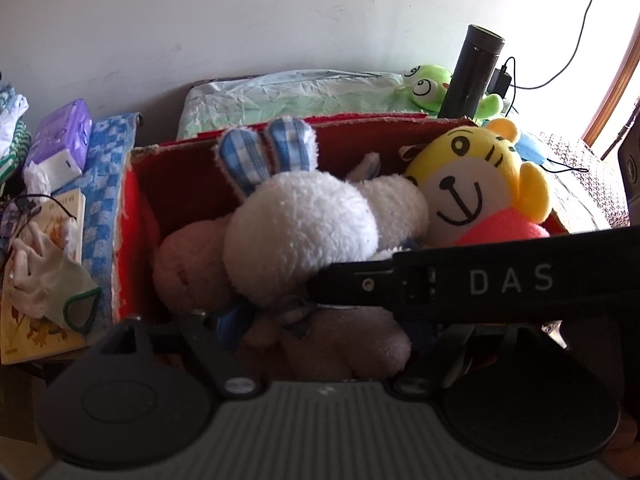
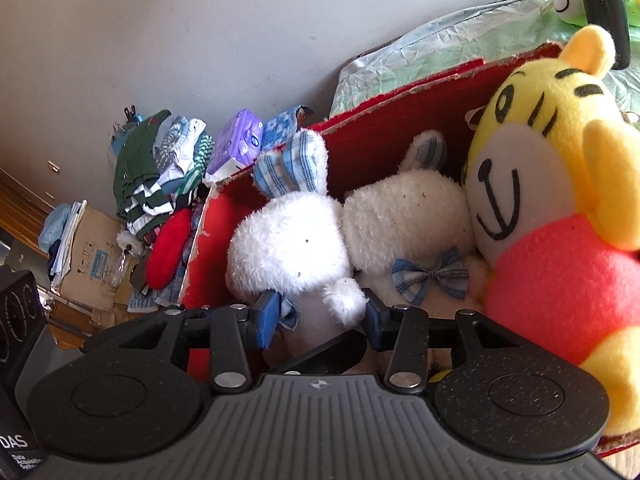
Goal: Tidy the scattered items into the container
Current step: 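Lower the white bunny into the red box and open the right gripper, then withdraw the open right gripper from the red box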
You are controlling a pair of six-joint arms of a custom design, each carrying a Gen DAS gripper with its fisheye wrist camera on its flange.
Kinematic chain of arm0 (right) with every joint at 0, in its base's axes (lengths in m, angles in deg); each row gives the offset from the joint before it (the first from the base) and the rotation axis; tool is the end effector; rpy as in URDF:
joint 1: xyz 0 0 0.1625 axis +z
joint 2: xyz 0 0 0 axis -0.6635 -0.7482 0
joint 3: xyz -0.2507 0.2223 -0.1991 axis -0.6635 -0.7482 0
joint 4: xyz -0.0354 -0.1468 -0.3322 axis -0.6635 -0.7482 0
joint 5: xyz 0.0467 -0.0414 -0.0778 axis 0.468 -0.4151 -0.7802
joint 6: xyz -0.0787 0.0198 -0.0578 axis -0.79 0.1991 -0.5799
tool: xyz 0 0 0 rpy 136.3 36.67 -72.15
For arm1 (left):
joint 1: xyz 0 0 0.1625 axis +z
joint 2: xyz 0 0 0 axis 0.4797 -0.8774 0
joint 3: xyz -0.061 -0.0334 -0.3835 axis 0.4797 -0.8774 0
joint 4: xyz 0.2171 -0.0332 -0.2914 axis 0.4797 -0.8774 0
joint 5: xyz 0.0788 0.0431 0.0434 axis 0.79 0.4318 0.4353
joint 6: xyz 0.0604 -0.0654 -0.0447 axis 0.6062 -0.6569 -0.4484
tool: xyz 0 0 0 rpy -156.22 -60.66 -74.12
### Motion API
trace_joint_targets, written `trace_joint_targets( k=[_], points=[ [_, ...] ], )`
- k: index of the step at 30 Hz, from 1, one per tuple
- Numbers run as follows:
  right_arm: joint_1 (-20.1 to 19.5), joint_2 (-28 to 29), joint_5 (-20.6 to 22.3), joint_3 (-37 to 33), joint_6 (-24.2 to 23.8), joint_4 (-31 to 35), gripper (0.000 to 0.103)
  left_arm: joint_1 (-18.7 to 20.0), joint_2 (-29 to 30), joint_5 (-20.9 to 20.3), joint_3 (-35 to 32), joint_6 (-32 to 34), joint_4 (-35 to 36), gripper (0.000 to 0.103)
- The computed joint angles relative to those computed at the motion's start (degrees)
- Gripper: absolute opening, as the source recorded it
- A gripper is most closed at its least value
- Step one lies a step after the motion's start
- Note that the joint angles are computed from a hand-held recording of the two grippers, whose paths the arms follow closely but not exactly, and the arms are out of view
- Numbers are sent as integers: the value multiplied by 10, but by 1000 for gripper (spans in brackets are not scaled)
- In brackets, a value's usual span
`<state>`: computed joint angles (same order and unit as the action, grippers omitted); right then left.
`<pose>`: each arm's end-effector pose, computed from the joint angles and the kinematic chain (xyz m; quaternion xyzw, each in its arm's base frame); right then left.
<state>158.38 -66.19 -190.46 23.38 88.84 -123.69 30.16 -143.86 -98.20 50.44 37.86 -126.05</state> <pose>0.3516 -0.5187 0.0915 -0.0758 -0.9097 0.3953 0.1024 -0.1599 -0.5930 0.2900 0.4125 0.8840 -0.1322 0.1761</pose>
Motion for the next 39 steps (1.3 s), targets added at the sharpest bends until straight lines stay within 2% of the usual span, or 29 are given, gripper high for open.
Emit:
trace_joint_targets(
  k=[7, 10, 16, 20, 39],
  points=[
    [10, -3, -26, 19, -12, -48, 47, -5, -8, 19, 19, -12, -8, 86],
    [11, -6, -27, 35, -5, -77, 38, -8, -10, 25, 20, -19, -4, 86],
    [20, 0, -40, 48, -12, -112, 30, -28, -22, 62, 42, -14, -28, 91],
    [24, 2, -41, 58, -7, -134, 30, -33, -27, 72, 48, -18, -30, 93],
    [58, 18, -128, 55, -30, -141, 28, -46, -51, 117, 73, -62, -26, 95]
  ],
)
